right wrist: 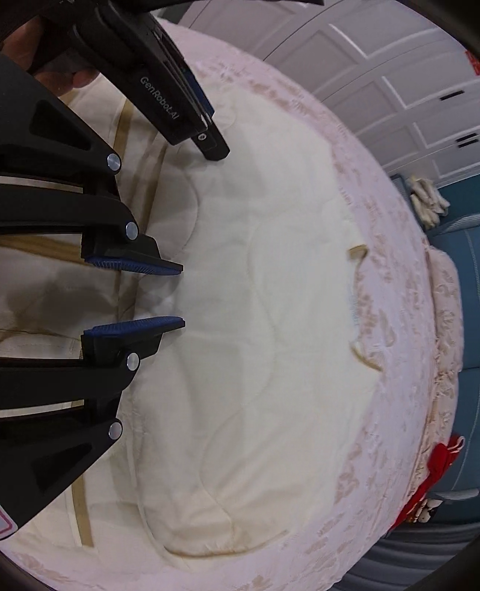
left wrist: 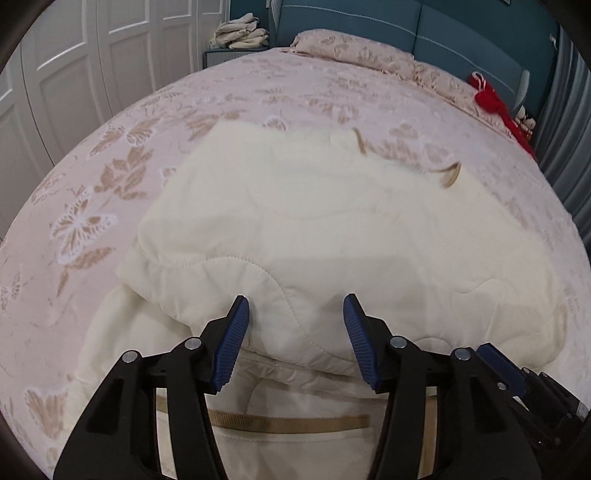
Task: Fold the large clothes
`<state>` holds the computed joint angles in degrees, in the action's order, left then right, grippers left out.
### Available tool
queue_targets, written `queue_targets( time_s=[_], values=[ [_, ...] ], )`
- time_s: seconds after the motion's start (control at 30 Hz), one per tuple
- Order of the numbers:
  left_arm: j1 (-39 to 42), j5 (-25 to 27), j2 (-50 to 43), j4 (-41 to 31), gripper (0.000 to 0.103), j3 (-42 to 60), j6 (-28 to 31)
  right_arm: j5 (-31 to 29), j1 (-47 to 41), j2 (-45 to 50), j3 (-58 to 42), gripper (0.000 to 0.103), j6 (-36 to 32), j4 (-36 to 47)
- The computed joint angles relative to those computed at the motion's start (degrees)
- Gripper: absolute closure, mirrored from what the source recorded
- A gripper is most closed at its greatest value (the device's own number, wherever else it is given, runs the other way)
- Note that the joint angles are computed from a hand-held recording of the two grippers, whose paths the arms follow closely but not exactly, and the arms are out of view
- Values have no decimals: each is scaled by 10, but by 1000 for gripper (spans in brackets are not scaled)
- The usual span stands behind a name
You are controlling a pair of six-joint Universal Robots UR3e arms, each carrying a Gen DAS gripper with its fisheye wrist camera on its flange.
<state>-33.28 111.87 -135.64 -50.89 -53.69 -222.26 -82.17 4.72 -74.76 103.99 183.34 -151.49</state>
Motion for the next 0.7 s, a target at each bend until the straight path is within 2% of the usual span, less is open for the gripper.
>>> queue_targets(
  time_s=[0.1, 0.23, 0.43, 0.57, 0.7],
  values=[
    [-10, 17, -13, 16, 52, -9, 12, 2, -6, 2, 33, 85, -9, -38],
    [-29, 55, -36, 21, 52, 4, 20, -21, 7, 18, 52, 85, -17, -89],
    [-40, 83, -50, 59, 51, -8, 20, -48, 22, 38, 85, 85, -18, -176],
    [-43, 91, -57, 73, 51, -11, 21, -50, 24, 47, 95, 85, -13, -208],
    [-50, 110, -73, 57, 51, 13, 23, -35, 16, 50, 108, 85, -9, -228]
  ],
)
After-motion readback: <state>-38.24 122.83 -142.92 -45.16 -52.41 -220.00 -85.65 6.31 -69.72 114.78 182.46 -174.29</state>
